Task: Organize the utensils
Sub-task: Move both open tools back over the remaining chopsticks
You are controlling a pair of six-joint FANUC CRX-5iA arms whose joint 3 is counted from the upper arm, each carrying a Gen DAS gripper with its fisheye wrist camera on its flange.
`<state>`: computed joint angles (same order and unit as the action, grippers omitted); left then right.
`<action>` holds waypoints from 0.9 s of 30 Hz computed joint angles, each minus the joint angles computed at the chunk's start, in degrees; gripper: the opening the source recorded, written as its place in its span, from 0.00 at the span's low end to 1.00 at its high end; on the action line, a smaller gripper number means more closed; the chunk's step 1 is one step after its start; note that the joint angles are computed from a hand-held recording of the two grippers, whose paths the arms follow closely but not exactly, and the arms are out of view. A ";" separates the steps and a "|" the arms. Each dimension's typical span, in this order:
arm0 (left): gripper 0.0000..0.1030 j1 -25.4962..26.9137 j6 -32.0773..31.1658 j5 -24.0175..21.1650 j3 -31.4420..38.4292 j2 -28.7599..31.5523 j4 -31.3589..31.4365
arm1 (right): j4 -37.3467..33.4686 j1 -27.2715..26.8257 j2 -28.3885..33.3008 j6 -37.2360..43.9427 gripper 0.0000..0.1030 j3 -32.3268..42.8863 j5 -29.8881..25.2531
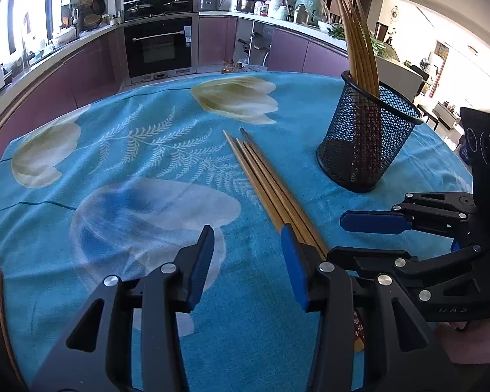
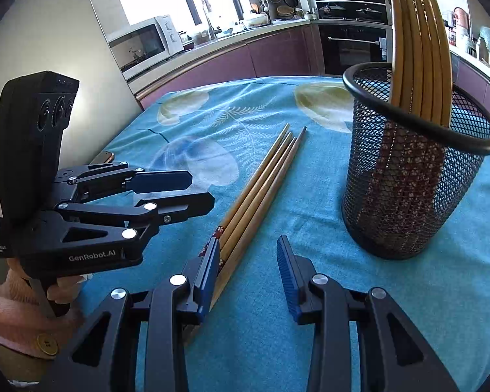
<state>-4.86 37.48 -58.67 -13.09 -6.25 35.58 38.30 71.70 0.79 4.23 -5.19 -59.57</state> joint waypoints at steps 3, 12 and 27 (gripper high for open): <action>0.41 -0.32 0.25 -0.23 0.26 0.28 -0.35 | -0.22 0.09 0.23 0.12 0.34 0.08 -0.39; 0.43 -0.94 -0.07 -0.79 0.60 1.07 -0.24 | -0.87 0.09 1.26 0.29 0.32 1.27 -1.86; 0.45 -2.25 1.80 -0.89 2.53 2.95 -2.51 | -0.97 0.41 0.16 -1.49 0.31 0.34 -3.32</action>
<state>-7.11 39.27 -59.56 -10.56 -3.29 33.07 37.33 72.11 0.96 2.73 -4.85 -62.89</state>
